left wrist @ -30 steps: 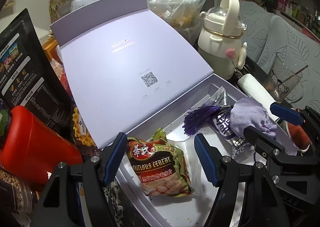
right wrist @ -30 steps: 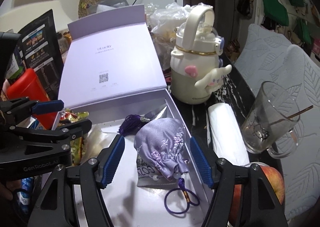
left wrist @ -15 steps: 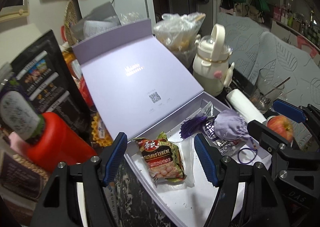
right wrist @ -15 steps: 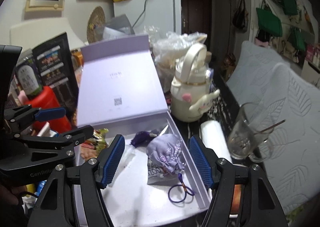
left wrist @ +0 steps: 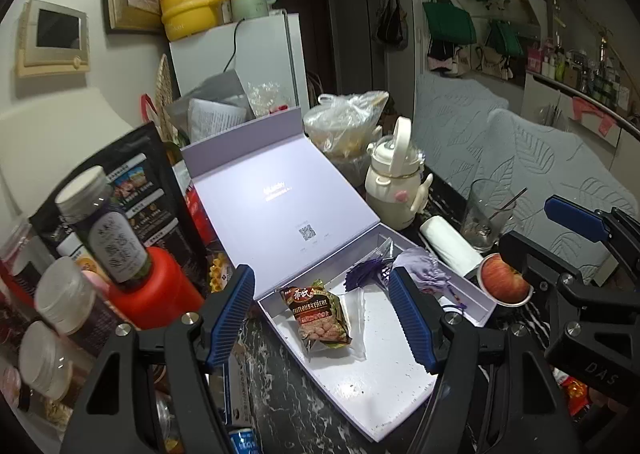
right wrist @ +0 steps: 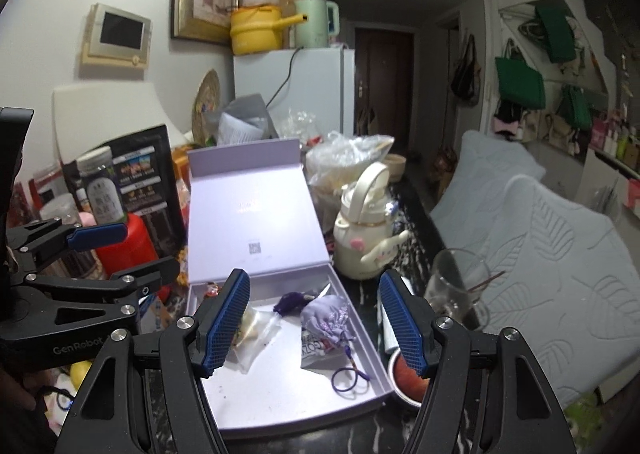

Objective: Organize soft objects
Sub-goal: 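Withdraw both open tools from the box back toward the table items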

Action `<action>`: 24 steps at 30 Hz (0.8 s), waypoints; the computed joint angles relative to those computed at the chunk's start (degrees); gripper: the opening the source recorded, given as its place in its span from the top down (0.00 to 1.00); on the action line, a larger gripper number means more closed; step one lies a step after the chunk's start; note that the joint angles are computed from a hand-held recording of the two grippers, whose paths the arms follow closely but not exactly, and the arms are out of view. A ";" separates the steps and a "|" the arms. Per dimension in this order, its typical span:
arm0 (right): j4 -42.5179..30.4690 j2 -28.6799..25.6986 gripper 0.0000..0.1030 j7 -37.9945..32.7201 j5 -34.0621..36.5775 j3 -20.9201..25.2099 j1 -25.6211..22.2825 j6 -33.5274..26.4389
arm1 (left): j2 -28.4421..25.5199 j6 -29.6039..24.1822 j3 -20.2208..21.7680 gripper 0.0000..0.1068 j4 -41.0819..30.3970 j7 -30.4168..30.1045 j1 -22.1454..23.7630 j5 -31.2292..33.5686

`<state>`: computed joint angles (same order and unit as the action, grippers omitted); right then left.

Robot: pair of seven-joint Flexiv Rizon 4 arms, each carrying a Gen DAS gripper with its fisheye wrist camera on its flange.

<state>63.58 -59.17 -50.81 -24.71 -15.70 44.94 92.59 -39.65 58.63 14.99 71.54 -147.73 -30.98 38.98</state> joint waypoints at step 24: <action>30.22 8.80 0.18 -9.23 28.37 -28.18 27.27 15.54 | 8.18 7.39 -1.45 0.17 9.66 -10.35 -4.47 12.46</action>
<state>93.81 -50.36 -60.04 3.66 -43.88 72.21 108.12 -31.47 66.02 13.53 81.20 -158.09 -35.45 51.43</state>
